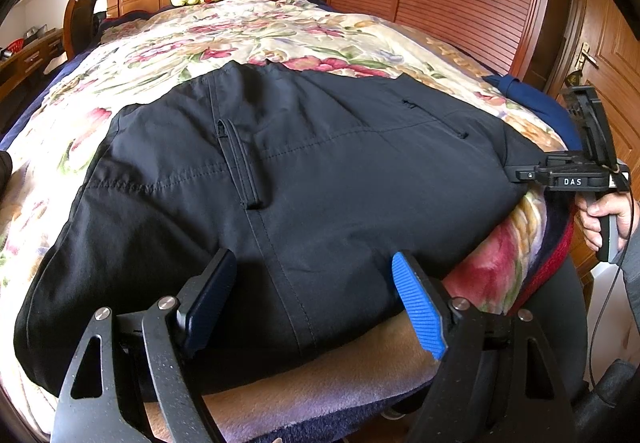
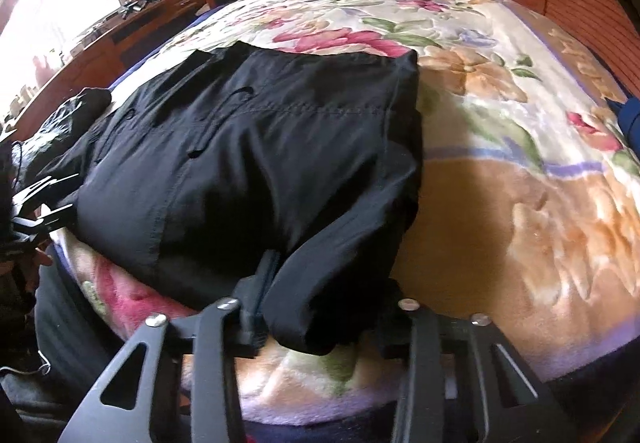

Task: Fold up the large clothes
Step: 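Grasp the folded black coat with the right gripper and lift it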

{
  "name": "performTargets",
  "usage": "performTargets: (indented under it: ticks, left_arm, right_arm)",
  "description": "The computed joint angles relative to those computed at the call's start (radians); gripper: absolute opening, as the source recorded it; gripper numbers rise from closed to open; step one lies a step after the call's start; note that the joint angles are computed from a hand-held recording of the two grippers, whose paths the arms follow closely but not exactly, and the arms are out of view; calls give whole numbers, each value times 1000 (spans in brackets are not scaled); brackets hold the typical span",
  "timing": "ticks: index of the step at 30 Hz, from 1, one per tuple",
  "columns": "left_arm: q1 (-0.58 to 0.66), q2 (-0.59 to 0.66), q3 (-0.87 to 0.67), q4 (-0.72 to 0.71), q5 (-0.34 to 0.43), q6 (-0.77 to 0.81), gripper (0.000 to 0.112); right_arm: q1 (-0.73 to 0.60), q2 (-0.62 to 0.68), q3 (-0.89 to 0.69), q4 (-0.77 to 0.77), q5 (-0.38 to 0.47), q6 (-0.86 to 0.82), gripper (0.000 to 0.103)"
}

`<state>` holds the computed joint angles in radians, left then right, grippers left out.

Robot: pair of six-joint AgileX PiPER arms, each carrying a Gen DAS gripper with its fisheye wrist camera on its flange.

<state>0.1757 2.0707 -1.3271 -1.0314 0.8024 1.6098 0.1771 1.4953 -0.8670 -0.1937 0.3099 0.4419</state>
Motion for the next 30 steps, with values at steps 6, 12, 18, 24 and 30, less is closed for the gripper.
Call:
performTargets:
  ticks: [6,12,18,24,30]
  left_arm:
    - [7,-7,-12,-1,6,-23,81]
    - [69,-30,-49,-38,59,-38,81]
    - [160,-41,-95,-42,91,-44,81]
    - [260,-23,-148,-43,102,-61,81]
    - [333,-4,-179,-43,95,-86,81]
  right_arm:
    - [0,-77,3,36,-24,-39,22]
    - [59,-124,-120,-16,12,-44,20]
    - [223,22,-406,-74,95,-102,18]
    - [354,260,-775,36,202,-307,16]
    - [424,592,-1262,209,419,-457,17]
